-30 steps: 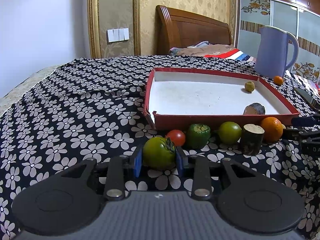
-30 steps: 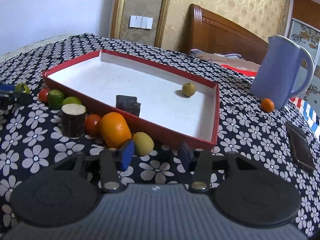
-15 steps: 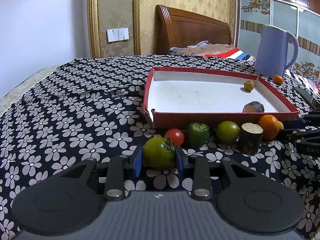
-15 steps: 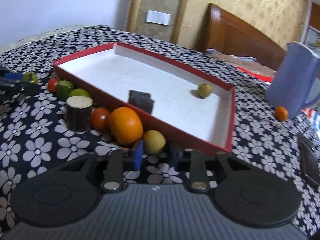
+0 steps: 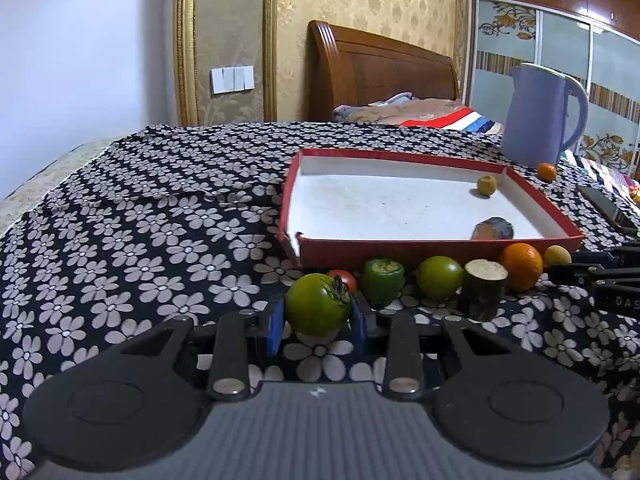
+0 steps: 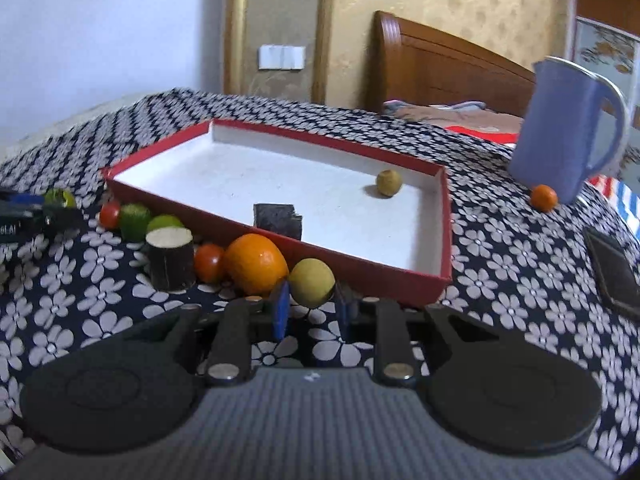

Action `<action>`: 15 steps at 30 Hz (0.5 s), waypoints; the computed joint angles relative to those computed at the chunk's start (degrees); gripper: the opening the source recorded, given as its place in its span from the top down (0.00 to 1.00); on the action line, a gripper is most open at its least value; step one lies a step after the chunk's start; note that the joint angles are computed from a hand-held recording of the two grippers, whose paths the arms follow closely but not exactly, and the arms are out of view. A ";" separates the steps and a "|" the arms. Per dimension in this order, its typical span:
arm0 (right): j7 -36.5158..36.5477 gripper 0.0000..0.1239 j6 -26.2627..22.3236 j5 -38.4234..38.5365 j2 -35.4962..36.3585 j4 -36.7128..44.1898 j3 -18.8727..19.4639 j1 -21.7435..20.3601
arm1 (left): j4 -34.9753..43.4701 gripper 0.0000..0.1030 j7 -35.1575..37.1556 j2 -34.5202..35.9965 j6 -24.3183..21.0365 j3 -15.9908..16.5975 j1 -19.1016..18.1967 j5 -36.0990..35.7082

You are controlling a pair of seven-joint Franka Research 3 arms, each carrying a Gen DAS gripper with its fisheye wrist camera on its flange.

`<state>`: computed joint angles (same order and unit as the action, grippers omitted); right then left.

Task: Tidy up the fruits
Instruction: 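Grasp the green tomato with the left tool while the right tool grasps another kiwi, then carry the tomato over the tray while the right tool opens releasing the kiwi inside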

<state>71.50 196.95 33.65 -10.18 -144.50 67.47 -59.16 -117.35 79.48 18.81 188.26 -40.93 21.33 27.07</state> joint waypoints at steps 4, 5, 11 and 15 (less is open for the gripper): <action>3.27 0.81 0.38 0.42 -1.56 -0.40 2.76 -2.17 | -0.19 0.68 0.99 0.09 -1.34 -3.50 2.16 -0.56; 4.40 0.81 0.80 0.03 -1.58 -0.54 1.96 -1.28 | -0.25 0.68 1.41 0.04 -1.25 -4.49 2.76 -0.86; 9.33 0.81 2.48 -1.16 -4.66 0.70 5.79 -5.60 | 1.84 0.68 1.19 -0.79 -1.01 -2.74 -1.16 -2.21; 12.64 0.81 3.29 -3.21 -5.91 2.21 6.66 -7.85 | 5.05 0.68 0.17 -1.38 -1.05 5.88 -11.25 -3.86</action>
